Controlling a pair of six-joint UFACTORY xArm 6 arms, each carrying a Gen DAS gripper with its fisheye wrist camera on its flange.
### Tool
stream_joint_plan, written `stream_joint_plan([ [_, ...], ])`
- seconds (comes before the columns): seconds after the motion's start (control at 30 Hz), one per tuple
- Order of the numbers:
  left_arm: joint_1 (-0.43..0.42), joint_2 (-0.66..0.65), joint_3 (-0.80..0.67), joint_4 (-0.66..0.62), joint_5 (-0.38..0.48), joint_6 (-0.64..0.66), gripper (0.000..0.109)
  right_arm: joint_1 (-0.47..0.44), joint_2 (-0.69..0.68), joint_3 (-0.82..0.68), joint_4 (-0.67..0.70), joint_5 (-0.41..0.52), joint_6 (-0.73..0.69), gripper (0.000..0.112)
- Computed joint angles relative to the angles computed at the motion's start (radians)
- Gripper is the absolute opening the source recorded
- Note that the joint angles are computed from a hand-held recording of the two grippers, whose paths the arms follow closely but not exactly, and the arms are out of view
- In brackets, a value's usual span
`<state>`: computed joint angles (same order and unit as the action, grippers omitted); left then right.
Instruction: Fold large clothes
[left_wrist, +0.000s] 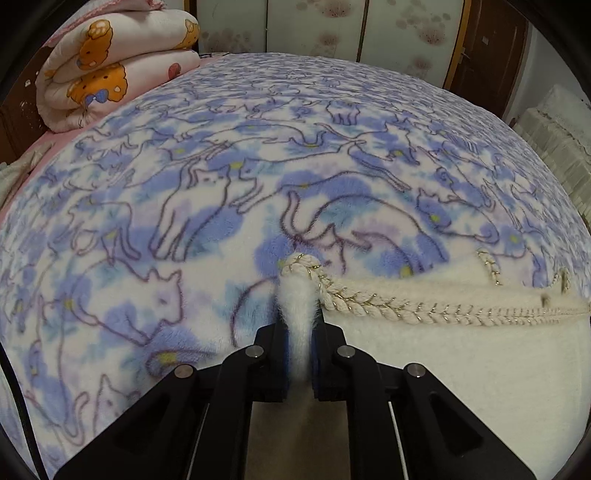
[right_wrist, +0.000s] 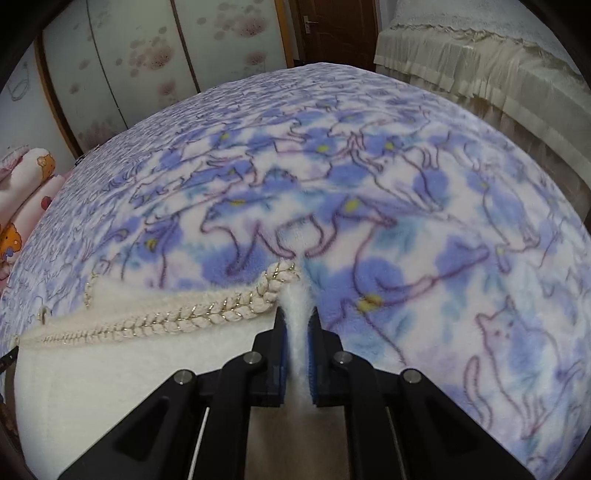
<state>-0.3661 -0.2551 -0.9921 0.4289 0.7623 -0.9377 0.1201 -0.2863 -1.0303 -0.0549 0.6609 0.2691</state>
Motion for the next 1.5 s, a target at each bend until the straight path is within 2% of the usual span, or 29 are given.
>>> stream_joint_plan([
  [0.07, 0.012, -0.001, 0.023, -0.01, -0.042, -0.007, 0.009, -0.008, 0.003, 0.01, 0.025, -0.015, -0.012, 0.01],
  [0.17, 0.029, -0.008, 0.043, -0.044, -0.074, -0.009, 0.02, -0.017, 0.008, 0.008, 0.048, -0.009, -0.019, 0.014],
  [0.23, 0.037, -0.019, 0.039, -0.054, -0.044, -0.019, 0.043, -0.014, 0.006, 0.0, 0.035, 0.01, -0.009, 0.02],
  [0.27, 0.036, -0.025, 0.029, -0.062, -0.012, -0.027, 0.049, -0.01, 0.002, -0.007, 0.011, 0.026, 0.006, 0.025],
  [0.3, 0.034, -0.039, 0.022, -0.066, 0.019, -0.037, 0.056, -0.003, -0.008, -0.014, -0.033, 0.046, 0.027, 0.026],
  [0.33, 0.036, -0.051, 0.021, -0.063, 0.034, -0.043, 0.057, 0.003, -0.011, -0.023, -0.06, 0.054, 0.034, 0.026],
  [0.4, 0.028, -0.088, 0.013, -0.032, 0.082, -0.077, 0.057, 0.021, -0.046, -0.025, -0.118, 0.069, 0.07, 0.026],
  [0.5, -0.012, -0.147, 0.008, 0.053, 0.125, -0.145, 0.057, 0.059, -0.113, -0.006, -0.117, 0.041, 0.065, 0.026],
  [0.57, -0.054, -0.163, 0.001, 0.106, 0.128, -0.149, 0.049, 0.109, -0.128, -0.013, -0.119, 0.049, 0.058, 0.026],
  [0.6, -0.073, -0.155, -0.009, 0.104, 0.122, -0.122, 0.035, 0.139, -0.121, -0.027, -0.102, 0.065, 0.044, 0.026],
  [0.63, -0.082, -0.141, -0.022, 0.091, 0.12, -0.092, 0.026, 0.165, -0.103, -0.049, -0.087, 0.083, 0.036, 0.026],
  [0.77, -0.131, -0.035, -0.081, 0.102, 0.146, -0.054, 0.023, 0.254, -0.027, -0.088, -0.067, 0.121, 0.044, 0.026],
  [0.83, -0.137, 0.021, -0.118, 0.139, 0.229, -0.062, 0.023, 0.268, 0.013, -0.105, -0.098, 0.149, 0.071, 0.026],
  [0.87, -0.122, 0.04, -0.123, 0.125, 0.264, -0.049, 0.022, 0.258, 0.02, -0.1, -0.13, 0.155, 0.096, 0.026],
  [0.9, -0.103, 0.038, -0.105, 0.105, 0.259, -0.038, 0.013, 0.246, 0.015, -0.085, -0.153, 0.147, 0.115, 0.024],
  [0.93, -0.087, 0.023, -0.078, 0.091, 0.232, -0.029, 0.01, 0.223, 0.004, -0.064, -0.187, 0.13, 0.133, 0.023],
  [0.97, -0.073, -0.003, -0.041, 0.091, 0.191, -0.018, 0.01, 0.202, -0.007, -0.045, -0.263, 0.127, 0.171, 0.023],
  [1.03, -0.07, -0.024, -0.013, 0.113, 0.177, -0.011, 0.01, 0.138, -0.021, -0.024, -0.326, 0.144, 0.169, 0.023],
  [1.07, -0.071, -0.027, -0.007, 0.128, 0.187, -0.017, 0.01, 0.097, -0.034, 0.002, -0.295, 0.118, 0.143, 0.013],
  [1.13, -0.06, -0.034, 0.001, 0.118, 0.183, -0.031, 0.018, 0.035, -0.056, 0.022, -0.152, 0.098, 0.044, 0.0],
  [1.2, -0.059, -0.037, -0.006, 0.105, 0.191, -0.041, 0.02, 0.038, -0.064, 0.009, -0.138, 0.123, 0.03, 0.0],
  [1.3, -0.088, -0.051, -0.034, 0.092, 0.252, -0.049, 0.022, 0.066, -0.081, -0.017, -0.151, 0.185, 0.064, 0.003],
  [1.4, -0.148, -0.092, -0.045, 0.091, 0.295, -0.055, 0.03, 0.096, -0.141, -0.005, -0.072, 0.206, 0.047, 0.007],
  [1.47, -0.216, -0.124, -0.051, 0.108, 0.331, -0.073, 0.047, 0.149, -0.201, 0.016, -0.044, 0.224, 0.054, 0.023],
  [1.5, -0.255, -0.137, -0.056, 0.121, 0.351, -0.088, 0.065, 0.179, -0.227, 0.028, -0.038, 0.231, 0.062, 0.029],
])
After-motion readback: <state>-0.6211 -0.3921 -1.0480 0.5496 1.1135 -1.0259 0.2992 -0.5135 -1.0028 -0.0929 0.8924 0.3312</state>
